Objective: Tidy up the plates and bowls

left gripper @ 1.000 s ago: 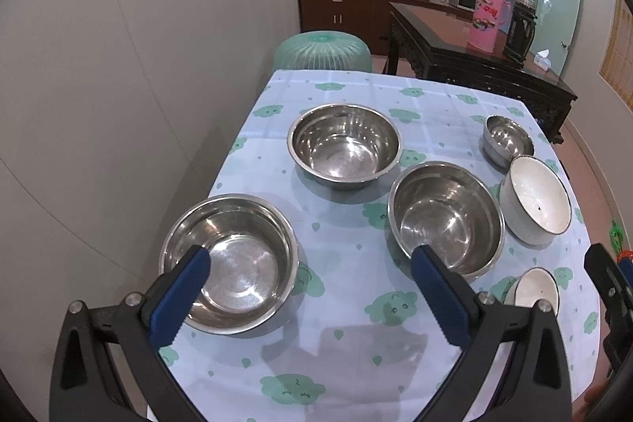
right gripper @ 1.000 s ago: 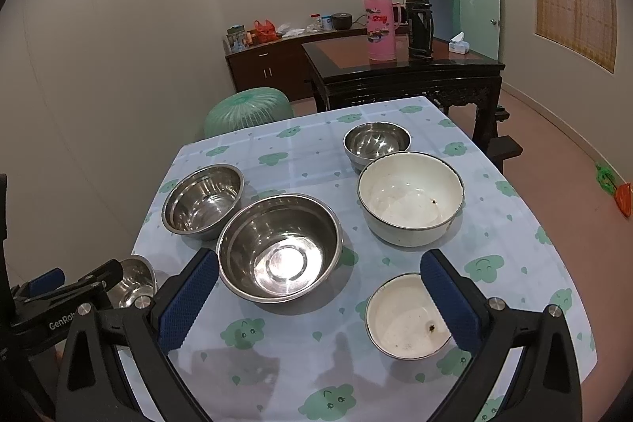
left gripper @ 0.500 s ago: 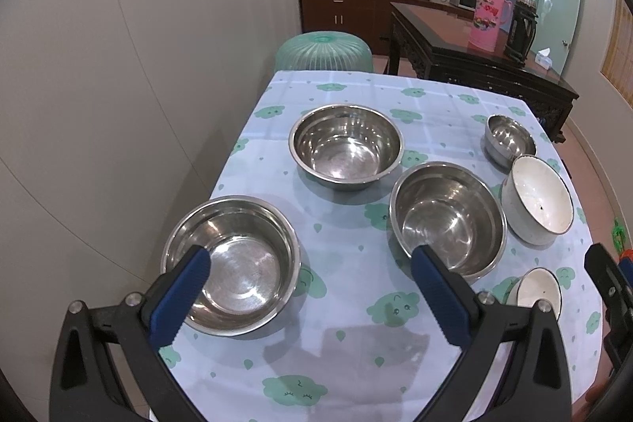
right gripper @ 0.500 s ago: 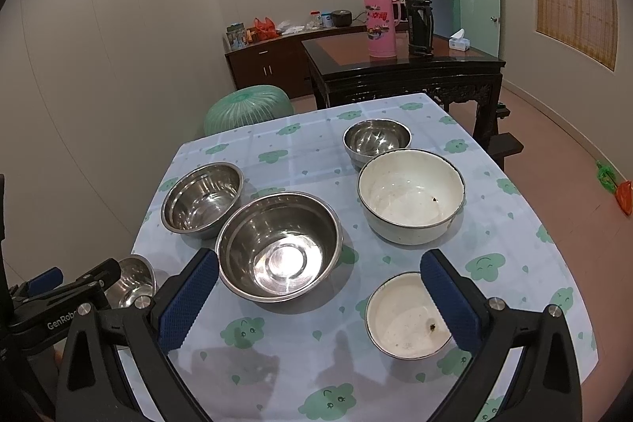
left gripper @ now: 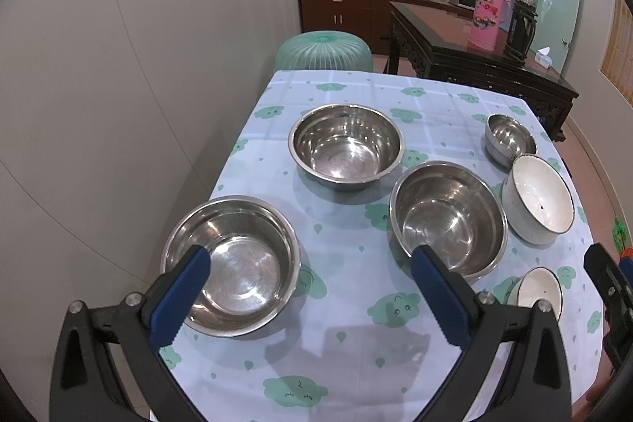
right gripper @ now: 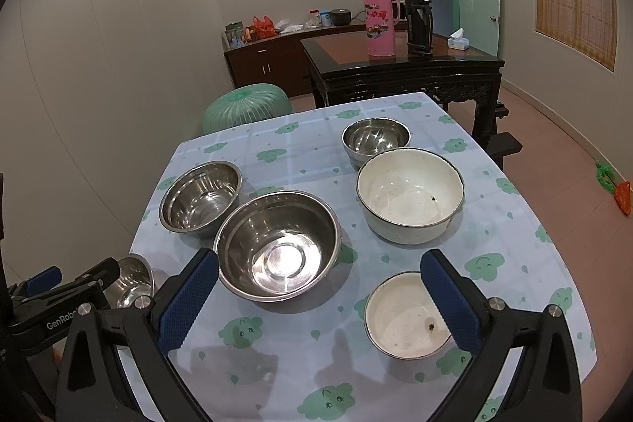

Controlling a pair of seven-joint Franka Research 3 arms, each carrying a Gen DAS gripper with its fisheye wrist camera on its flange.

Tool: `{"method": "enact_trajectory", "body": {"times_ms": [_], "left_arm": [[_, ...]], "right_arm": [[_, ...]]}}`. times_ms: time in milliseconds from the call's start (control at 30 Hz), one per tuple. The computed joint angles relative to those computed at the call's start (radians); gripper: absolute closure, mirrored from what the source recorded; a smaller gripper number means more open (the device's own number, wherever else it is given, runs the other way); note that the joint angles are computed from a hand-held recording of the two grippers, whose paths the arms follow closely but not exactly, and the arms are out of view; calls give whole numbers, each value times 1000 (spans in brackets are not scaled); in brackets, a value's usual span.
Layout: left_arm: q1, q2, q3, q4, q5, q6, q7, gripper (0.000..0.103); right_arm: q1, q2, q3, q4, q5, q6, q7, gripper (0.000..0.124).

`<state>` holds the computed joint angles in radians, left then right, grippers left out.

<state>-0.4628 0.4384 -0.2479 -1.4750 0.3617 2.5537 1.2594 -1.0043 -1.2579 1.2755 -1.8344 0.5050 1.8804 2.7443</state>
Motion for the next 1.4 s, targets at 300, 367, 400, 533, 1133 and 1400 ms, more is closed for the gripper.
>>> {"method": "enact_trajectory", "body": {"times_ms": [300,367,400,533,1133,1400], "left_arm": [[1,2,2,2,1,2,0,0],[0,1,1,0,2,3,-1,1],[0,1,1,0,2,2,0,1],[-1,1,1,0,2,2,0,1],[-24,18,2,20,16,-33,-1,1],[-28,49,-7,61,0,-71,16,2]], "right_arm": [[1,0,1,-2,2,1,0,21],[3,-1,1,-5,3,1,1,21],[-1,0,1,0,2,-1,1,21],[2,-3,3,-3,6,-1,2,21],[14,19,8,-25,12,-1,1,21],[14,50,19,-36,17,28,-7,21]]}}
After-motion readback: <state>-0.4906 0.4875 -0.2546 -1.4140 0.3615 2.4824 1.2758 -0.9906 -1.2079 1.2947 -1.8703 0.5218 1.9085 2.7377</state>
